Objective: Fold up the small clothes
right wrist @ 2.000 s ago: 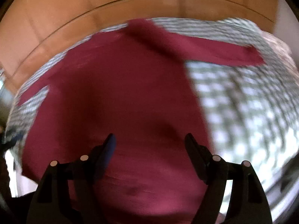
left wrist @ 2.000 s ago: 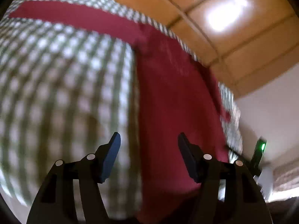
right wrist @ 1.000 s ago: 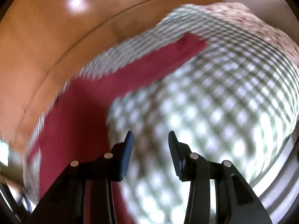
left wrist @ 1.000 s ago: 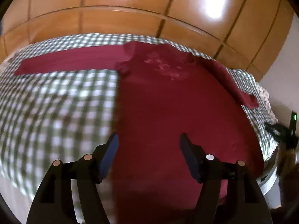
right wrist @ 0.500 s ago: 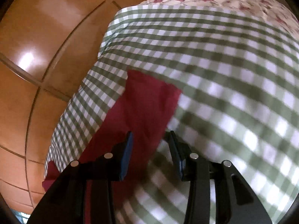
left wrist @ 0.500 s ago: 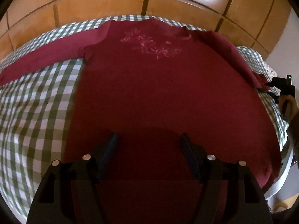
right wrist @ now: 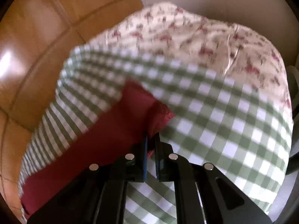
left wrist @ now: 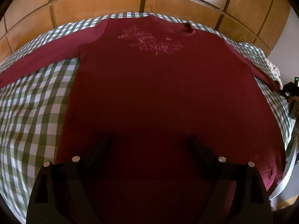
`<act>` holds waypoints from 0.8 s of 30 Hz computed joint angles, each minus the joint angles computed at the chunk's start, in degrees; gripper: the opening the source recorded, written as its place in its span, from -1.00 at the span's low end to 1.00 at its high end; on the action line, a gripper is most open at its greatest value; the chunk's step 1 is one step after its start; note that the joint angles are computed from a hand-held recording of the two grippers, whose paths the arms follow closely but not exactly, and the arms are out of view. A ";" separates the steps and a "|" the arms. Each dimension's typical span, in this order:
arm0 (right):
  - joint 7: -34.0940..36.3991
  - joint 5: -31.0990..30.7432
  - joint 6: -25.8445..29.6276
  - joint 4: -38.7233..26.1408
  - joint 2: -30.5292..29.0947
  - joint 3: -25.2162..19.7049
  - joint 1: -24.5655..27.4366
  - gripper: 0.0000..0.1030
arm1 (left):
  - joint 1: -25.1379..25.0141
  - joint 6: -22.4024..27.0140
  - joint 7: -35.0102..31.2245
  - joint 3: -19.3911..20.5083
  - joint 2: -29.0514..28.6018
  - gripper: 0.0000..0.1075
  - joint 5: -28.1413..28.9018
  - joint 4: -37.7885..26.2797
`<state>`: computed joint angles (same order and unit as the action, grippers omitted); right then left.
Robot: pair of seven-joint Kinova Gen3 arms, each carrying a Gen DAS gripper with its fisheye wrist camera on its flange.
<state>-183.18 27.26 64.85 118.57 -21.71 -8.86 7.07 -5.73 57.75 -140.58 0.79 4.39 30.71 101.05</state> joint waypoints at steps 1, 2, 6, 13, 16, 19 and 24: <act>-0.99 0.26 -0.25 0.56 -0.12 -1.18 0.41 -0.77 | -0.06 0.40 0.00 -0.04 0.06 0.58 -0.11 -0.26; -2.48 0.75 -0.66 1.22 -0.59 -1.87 0.09 -0.52 | -0.13 0.92 0.12 -0.09 0.10 0.58 -0.21 -0.53; -4.28 0.06 1.79 0.01 -2.40 -6.72 -1.37 0.29 | -2.05 3.33 0.04 -1.44 -0.73 0.57 1.15 -1.75; 4.12 -8.32 -4.44 -4.06 -1.97 -12.71 -14.13 0.27 | -8.16 6.07 -0.20 -6.13 -2.68 0.57 3.74 -3.06; 6.49 -12.18 -9.12 -5.72 1.83 -16.74 -19.36 0.14 | -11.20 9.68 -2.58 -7.86 -1.77 0.36 3.92 -4.01; 4.43 -13.51 -11.70 -7.37 6.05 -21.43 -23.70 -0.17 | -13.92 13.67 -5.11 -8.51 -0.64 0.17 3.77 -4.27; -5.99 -9.06 -6.92 -11.92 12.78 -30.03 -29.31 -0.38 | -16.82 18.82 -10.84 -8.55 -0.29 -0.47 4.24 -2.44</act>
<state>-189.17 18.20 57.92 106.65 -8.93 -38.90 -22.24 -22.55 76.57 -151.41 -7.77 4.11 34.95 98.61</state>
